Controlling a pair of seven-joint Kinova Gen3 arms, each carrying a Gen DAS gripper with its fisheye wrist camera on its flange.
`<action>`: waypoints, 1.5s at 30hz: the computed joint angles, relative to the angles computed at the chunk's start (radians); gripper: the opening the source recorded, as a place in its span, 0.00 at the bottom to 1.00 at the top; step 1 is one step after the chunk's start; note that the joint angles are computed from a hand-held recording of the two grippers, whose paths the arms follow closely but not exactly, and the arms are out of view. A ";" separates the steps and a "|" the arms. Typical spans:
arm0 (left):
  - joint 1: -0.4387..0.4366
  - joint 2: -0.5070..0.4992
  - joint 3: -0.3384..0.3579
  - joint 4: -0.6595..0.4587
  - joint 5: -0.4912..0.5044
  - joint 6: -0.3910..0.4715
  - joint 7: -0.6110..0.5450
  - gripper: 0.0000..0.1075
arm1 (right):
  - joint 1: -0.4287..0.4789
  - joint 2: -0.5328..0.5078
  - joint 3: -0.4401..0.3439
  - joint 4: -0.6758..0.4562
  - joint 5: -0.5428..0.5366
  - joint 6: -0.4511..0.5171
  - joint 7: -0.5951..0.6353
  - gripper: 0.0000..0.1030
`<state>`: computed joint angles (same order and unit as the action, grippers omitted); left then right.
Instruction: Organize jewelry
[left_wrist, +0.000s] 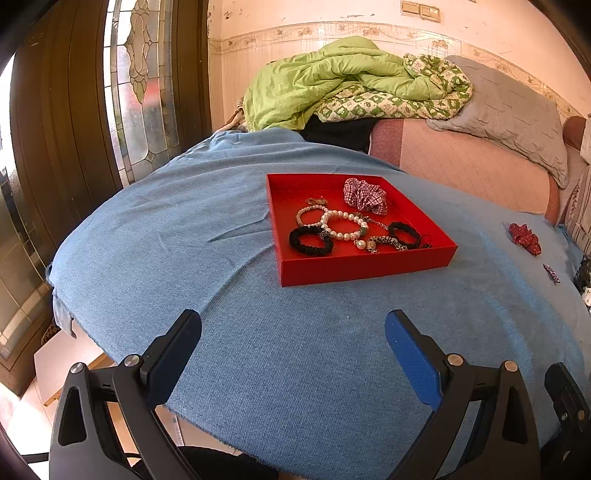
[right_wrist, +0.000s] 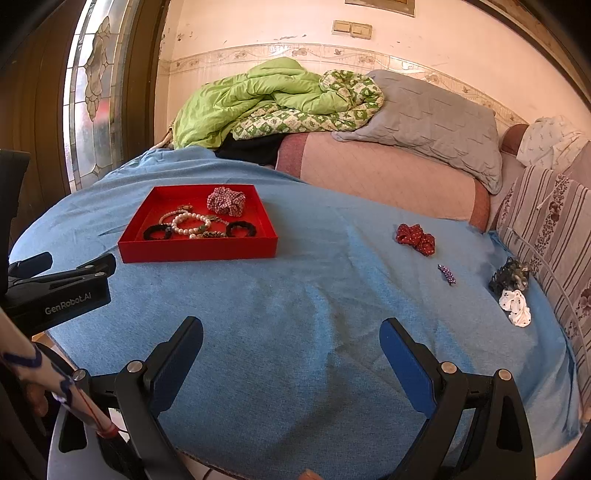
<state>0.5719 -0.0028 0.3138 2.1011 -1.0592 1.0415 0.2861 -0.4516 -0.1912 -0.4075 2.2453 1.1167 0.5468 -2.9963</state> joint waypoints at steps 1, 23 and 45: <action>0.000 0.000 0.000 0.001 0.000 0.000 0.000 0.92 | -0.001 0.000 0.001 -0.001 -0.003 0.000 0.004 0.95; -0.006 -0.005 0.001 0.005 0.002 -0.007 -0.006 0.92 | 0.009 0.001 -0.001 0.005 -0.012 -0.008 0.014 0.95; -0.008 -0.006 0.002 0.004 0.005 -0.005 -0.011 0.92 | 0.008 0.000 0.005 0.005 -0.012 -0.012 0.017 0.95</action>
<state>0.5638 -0.0088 0.3159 2.1053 -1.0544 1.0365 0.2754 -0.4438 -0.1915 -0.4026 2.2505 1.1051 0.5350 -2.9792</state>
